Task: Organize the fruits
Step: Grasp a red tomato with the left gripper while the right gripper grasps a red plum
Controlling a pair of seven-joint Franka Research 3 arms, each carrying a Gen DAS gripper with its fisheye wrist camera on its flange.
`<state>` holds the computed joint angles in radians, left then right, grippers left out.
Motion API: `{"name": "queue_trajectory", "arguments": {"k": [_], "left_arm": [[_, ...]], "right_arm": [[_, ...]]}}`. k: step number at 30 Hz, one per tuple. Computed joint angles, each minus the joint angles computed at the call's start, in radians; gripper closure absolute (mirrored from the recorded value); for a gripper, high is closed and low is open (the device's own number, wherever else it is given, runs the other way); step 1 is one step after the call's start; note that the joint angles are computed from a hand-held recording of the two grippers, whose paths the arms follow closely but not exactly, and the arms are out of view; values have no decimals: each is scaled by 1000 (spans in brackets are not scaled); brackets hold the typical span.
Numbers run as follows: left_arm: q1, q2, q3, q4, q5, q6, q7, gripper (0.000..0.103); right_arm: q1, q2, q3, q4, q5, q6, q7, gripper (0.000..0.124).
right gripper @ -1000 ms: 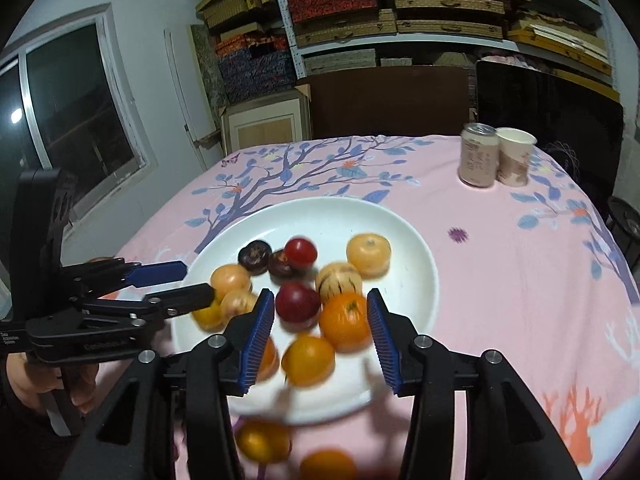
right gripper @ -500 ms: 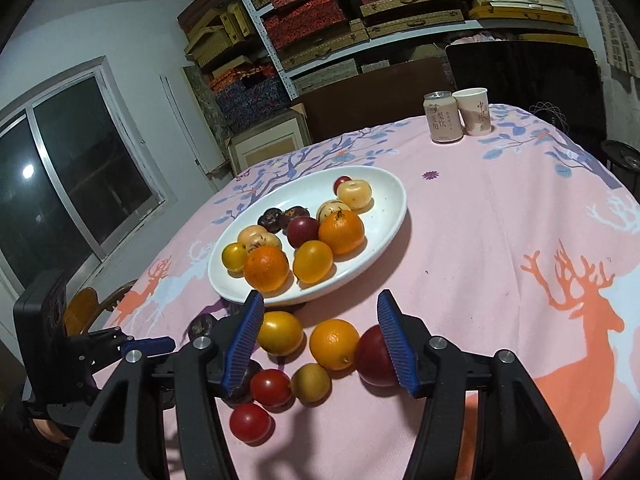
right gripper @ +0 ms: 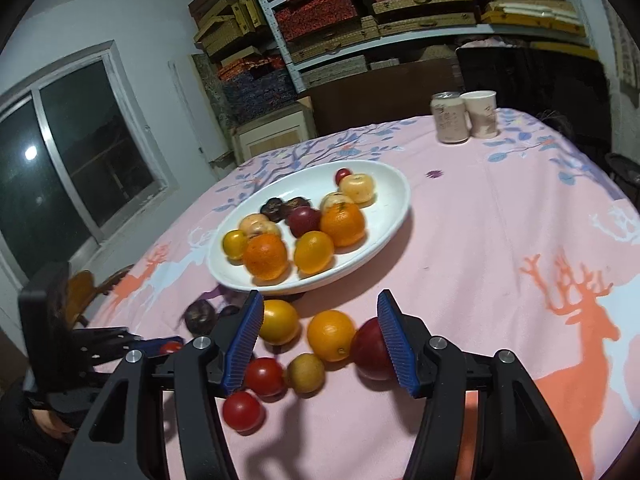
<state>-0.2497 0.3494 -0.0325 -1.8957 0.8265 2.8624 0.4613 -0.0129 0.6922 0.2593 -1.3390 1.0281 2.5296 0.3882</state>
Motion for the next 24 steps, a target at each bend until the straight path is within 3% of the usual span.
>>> {"name": "queue_trajectory", "arguments": {"k": [2,4,7,13,24], "left_arm": [[0,-11,18,-20,14,37,-53,76],[8,-12,14,-24,1,43,-56,76],[-5,-12,23,-18,28,37,-69,76],[14,-13,10,-27,7,49,-62,76],[20,-4,6,-24,-40,52,-18,75]], "right_arm": [[32,4,-26,-2,-23,94,26,64],[55,24,-56,19,-81,130,107,64],[63,48,-69,50,-172,103,193,66],[79,46,-72,37,-301,71,201,76],[47,55,-66,56,-347,-23,278,82]]}}
